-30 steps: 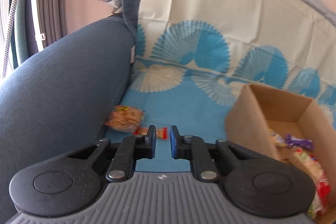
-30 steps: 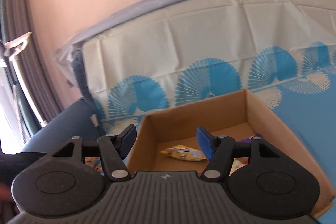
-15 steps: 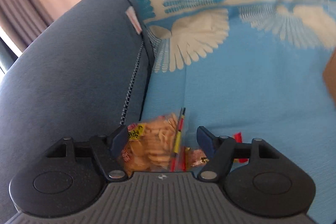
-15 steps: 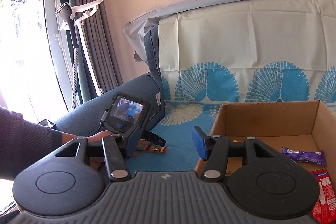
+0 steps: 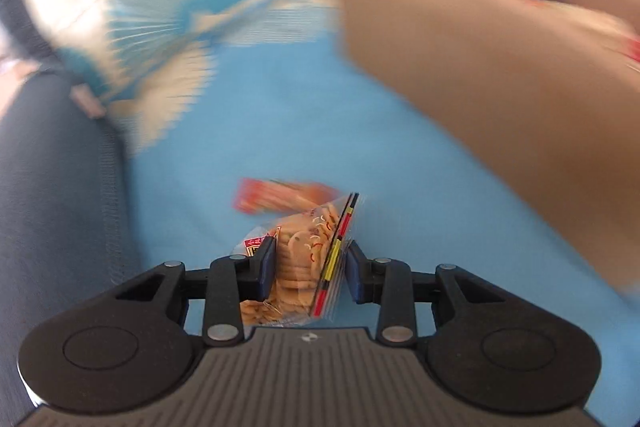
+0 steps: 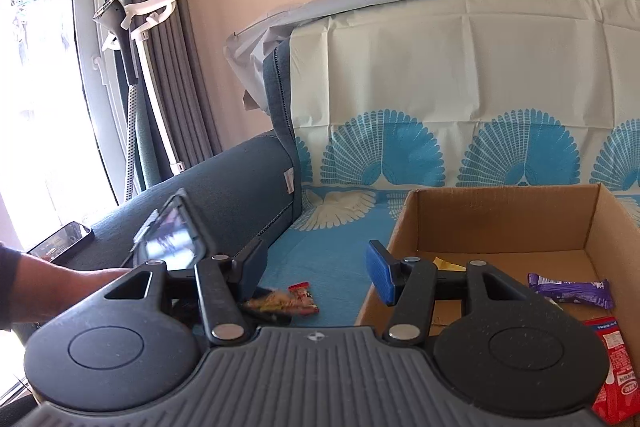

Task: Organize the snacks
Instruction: 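Grasp the small red candy with the left tool, then grasp the clear cracker bag with the right tool while the left tool holds the red candy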

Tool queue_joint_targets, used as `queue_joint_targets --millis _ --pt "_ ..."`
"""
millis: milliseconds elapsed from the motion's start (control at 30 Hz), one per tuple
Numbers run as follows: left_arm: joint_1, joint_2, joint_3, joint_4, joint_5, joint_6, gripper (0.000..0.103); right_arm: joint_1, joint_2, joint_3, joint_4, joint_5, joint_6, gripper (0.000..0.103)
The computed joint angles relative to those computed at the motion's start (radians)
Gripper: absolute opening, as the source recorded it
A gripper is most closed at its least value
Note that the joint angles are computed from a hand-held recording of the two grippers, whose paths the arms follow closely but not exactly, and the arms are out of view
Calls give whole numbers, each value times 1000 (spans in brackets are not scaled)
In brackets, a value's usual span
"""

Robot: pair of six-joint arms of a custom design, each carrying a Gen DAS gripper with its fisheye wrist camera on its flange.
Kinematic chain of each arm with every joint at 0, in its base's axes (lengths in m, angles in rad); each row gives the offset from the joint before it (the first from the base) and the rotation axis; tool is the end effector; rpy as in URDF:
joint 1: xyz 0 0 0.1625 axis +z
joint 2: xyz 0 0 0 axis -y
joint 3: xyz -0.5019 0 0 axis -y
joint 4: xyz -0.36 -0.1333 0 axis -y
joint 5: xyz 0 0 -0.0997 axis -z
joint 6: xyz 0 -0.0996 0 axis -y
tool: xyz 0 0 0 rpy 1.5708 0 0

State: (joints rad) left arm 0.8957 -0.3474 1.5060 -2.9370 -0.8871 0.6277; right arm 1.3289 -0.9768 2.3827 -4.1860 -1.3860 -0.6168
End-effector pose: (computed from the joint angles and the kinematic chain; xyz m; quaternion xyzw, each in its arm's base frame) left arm -0.3028 -0.6922 -0.0515 0.5405 0.7662 -0.1055 0.3310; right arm 0.0354 -0.4896 0.2819 0.2042 -0.7951 0.5463 0.1666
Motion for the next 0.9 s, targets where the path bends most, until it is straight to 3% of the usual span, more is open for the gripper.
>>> queue_joint_targets --millis 100,167,233,333,400,467,600,700,733,833,900 --pt "-24 -92 111 109 -61 -113 44 3 8 2 -35 -27 20 57" --pt "-31 -129 143 179 -68 -220 67 5 12 3 -56 -51 39 57" --pt "-27 -153 169 100 -103 -253 76 3 9 4 -56 -69 76 57" --pt "3 -162 122 11 -208 -449 76 5 9 6 -76 -91 109 58" --pt "17 -128 60 -25 -211 -573 68 2 11 7 -87 -91 111 58" --pt "15 -66 -33 -2 -140 -664 56 1 12 3 -83 -96 107 58" --pt "26 57 -215 86 -21 -807 57 -6 12 1 -68 -85 84 58" --pt "40 112 -317 200 11 -905 58 -8 9 -1 -53 -81 66 58" --pt "43 119 -336 238 26 -915 55 -9 8 -1 -52 -76 56 58" --pt "33 135 -341 233 112 -774 19 -9 6 -2 -46 -63 33 58" --pt "34 105 -293 203 100 -744 19 -7 2 -4 -31 -51 32 58"
